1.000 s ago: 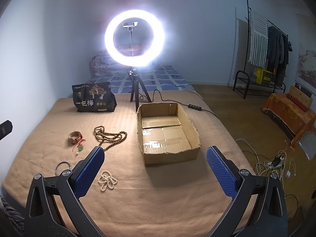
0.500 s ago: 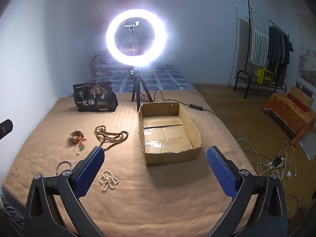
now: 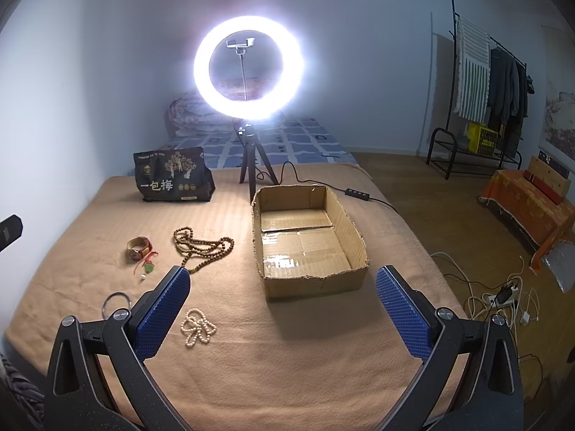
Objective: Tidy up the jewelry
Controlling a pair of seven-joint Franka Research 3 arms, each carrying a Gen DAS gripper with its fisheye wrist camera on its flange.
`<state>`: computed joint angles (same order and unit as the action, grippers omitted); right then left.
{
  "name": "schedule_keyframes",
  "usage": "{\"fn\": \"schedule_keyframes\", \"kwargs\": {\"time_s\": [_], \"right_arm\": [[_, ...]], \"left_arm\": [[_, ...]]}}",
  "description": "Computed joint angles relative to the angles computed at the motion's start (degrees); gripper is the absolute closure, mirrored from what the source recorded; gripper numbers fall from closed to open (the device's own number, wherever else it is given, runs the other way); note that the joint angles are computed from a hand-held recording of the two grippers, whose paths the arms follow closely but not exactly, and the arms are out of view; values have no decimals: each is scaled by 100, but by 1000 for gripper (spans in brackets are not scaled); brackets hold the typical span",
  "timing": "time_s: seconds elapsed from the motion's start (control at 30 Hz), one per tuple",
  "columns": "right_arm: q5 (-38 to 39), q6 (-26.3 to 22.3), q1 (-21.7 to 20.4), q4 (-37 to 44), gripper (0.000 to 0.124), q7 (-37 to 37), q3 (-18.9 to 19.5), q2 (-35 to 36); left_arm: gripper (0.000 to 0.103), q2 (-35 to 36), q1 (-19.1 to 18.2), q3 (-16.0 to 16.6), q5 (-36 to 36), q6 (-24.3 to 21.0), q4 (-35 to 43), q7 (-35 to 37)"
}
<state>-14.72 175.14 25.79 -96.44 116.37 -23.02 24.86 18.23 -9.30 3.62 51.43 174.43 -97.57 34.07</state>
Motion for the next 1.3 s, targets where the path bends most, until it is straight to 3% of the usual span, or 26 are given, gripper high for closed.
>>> {"fn": "schedule_keyframes", "kwargs": {"time_s": [1.0, 1.3], "right_arm": [[-1, -27, -13, 20, 21, -9, 16, 12], [58, -59, -130, -17, 21, -166, 164, -10]], "left_arm": [[5, -7, -17, 25, 76, 11, -11, -83], [5, 30, 223, -199, -360, -138, 28, 394]]}}
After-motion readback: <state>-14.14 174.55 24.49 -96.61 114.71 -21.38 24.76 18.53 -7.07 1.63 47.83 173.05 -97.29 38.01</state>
